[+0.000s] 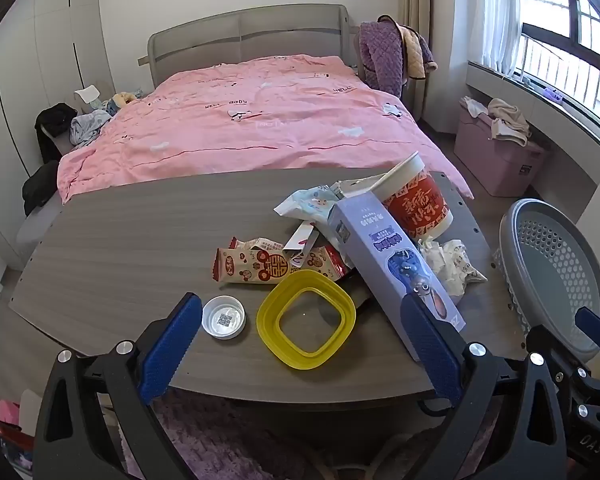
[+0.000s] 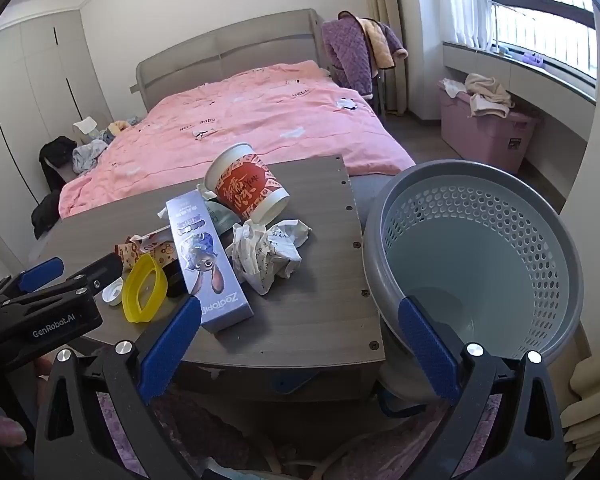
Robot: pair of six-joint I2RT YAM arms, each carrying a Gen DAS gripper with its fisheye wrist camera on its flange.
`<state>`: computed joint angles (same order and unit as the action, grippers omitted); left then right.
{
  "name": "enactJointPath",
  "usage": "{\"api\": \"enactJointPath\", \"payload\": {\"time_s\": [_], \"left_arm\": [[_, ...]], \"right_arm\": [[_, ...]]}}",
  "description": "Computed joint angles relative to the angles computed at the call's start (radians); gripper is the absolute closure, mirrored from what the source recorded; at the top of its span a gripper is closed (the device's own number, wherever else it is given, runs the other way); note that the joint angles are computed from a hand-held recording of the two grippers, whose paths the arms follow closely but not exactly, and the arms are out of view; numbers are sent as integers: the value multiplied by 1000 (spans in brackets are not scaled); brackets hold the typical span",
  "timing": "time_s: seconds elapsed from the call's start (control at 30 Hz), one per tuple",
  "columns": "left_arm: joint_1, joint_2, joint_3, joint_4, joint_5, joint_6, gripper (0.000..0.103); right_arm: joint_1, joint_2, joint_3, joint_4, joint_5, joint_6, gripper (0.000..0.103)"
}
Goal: Collect trash
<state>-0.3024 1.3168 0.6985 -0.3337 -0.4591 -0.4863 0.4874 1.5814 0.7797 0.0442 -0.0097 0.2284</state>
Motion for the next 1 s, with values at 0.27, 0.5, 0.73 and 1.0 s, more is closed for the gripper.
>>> {"api": "enactJointPath", "payload": {"time_s": [0.27,0.5,0.73,1.0], "left_arm": [[13,2,0,2,11,7,8],[8,-7,-8,4,7,6,8],[-15,-30,-22,-2,-15,-9,8],[-34,-59,-32,-18,-34,-21,8]], "right_arm": [[0,-1,-2,-1,-1,2,6],[0,-5,-6,-2,0,3,6],[5,-24,-16,-10,4,4,6],[21,-31,-29,0,19,18,6]]}}
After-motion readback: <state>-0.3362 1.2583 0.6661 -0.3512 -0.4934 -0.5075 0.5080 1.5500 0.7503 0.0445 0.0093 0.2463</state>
